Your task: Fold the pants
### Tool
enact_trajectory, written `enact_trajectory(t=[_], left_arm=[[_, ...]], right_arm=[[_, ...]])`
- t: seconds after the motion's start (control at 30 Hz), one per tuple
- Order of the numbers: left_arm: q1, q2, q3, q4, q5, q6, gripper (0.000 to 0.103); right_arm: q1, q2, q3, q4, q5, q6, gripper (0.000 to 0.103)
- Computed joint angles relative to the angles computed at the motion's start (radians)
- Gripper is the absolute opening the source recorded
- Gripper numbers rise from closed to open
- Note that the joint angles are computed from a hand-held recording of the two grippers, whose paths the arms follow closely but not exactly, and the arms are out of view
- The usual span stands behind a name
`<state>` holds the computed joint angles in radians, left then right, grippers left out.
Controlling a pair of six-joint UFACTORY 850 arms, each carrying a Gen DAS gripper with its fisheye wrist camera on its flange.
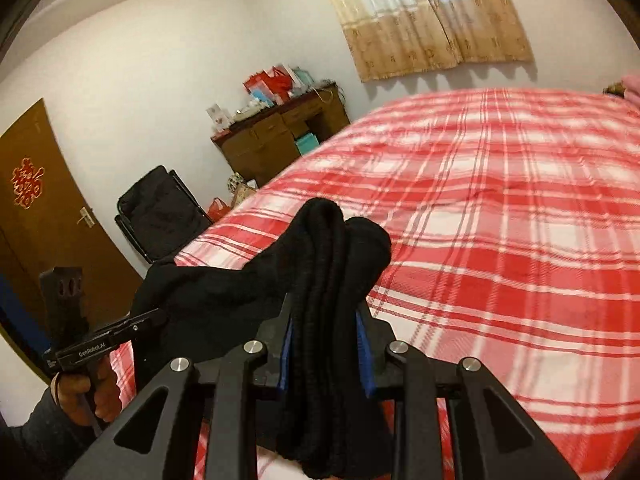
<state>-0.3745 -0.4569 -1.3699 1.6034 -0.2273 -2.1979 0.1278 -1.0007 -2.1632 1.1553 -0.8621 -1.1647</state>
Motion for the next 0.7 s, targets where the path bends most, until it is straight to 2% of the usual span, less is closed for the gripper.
enact_trajectory(t=[0.1,0.23,0.33,0.4,0.43,0.5,0.53,0.57,0.7], left_arm=[[0.018,-0.048,-0.030,-0.228,0.011,0.217,0.016],[0.018,-0.067,-0.043,-0.263,-0.008,0.240,0.033],[0.018,-0.076,-0.058,-0.341,-0.015,0.331,0.038],[0.017,-0.070,-0.054,-0.355,-0.024,0.346,0.047],[0.016,-0.068,-0.053,-0.353,-0.032,0.335,0.051],[0.019,-0.056,-0.040,-0.334,-0.051,0.305,0.052],[0.017,-0.055,-0.041,-0.343,-0.072,0.307,0.058],[0.011,-0.056,-0.045,-0.353,-0.108,0.310,0.064],[-0.011,-0.078,-0.083,-0.411,-0.226,0.394,0.072]], right_arm=[[0.013,-0.079,-0.104,-0.081,0.004,0.109,0.027],[0.010,-0.163,-0.226,-0.159,-0.023,0.228,0.028],[0.004,-0.232,-0.336,-0.217,-0.061,0.323,0.031],[0.000,-0.258,-0.380,-0.255,-0.074,0.375,0.034],[-0.002,-0.256,-0.376,-0.257,-0.073,0.380,0.037],[-0.004,-0.231,-0.336,-0.262,-0.047,0.374,0.045],[-0.005,-0.209,-0.303,-0.266,-0.022,0.371,0.049],[-0.006,-0.189,-0.272,-0.262,-0.007,0.360,0.049],[-0.018,-0.053,-0.058,-0.166,0.064,0.201,0.049]])
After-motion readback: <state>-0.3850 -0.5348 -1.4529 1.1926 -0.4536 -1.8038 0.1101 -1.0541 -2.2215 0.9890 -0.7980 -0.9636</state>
